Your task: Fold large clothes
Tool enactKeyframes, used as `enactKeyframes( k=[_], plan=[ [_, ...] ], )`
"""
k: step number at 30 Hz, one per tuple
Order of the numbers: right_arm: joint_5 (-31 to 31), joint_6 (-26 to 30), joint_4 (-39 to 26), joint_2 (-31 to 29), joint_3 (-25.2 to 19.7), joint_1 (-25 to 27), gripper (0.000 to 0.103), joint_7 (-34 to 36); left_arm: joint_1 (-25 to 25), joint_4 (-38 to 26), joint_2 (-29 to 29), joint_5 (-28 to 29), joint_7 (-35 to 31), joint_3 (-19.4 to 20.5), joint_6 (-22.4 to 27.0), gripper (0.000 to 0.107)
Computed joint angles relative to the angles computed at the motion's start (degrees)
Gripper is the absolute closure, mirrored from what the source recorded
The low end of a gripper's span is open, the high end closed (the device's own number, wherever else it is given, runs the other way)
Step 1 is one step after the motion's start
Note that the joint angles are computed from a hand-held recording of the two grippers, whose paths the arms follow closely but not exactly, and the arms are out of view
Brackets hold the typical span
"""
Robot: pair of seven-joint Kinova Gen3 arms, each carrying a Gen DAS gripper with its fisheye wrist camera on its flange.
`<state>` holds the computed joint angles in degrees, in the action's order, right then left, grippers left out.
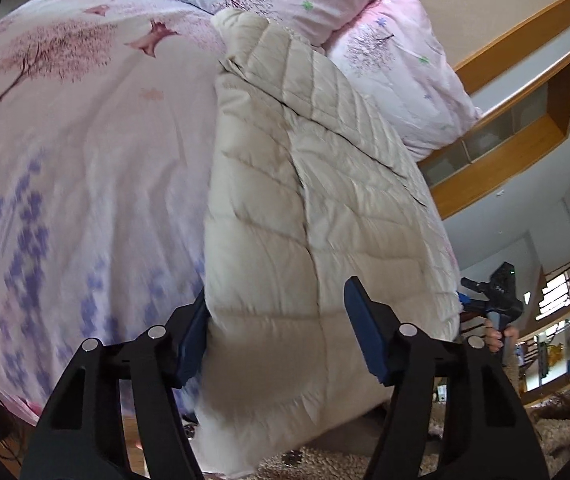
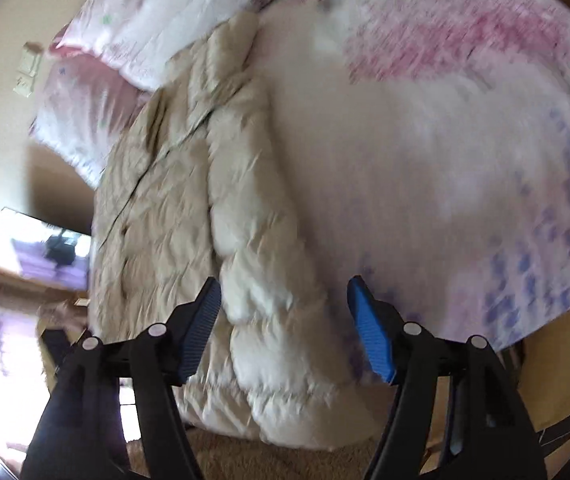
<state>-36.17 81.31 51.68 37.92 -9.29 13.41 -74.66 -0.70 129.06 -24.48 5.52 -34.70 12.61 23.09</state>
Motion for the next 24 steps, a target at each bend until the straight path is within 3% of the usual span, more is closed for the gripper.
enactKeyframes(
  k=[9,12,15,21,24],
  plan=[
    [-0.99,6.4,4.05,-1.6,-0.86,1.46,0.036,8.33,4.41,3.43,-2.67,4.12,1.68,1.52,-4.21,0.043],
    [-1.37,7.96,6.1,-2.0,-0.3,1.66,0.036,10.45,4.05,4.63,-3.41,5.07,3.17,3.97,-5.73,0.043],
    [-1.44,7.89,8.82,-1.86,0.43,1.3,0.036,11.4,3.05,5.55,-3.31,5.54,4.97,6.11,-6.05,0.043],
    [-7.68,6.92,12.39,0.21,-0.84,3.54,0.037,14.52,4.52,9.6,-2.04,6.94,6.22,5.08,-12.61,0.043],
    [-9.21,6.71,14.2,0.41,-1.01,4.18,0.048,16.62,6.34,11.23,-0.52,7.69,5.94,3.89,-16.11,0.043]
  ],
)
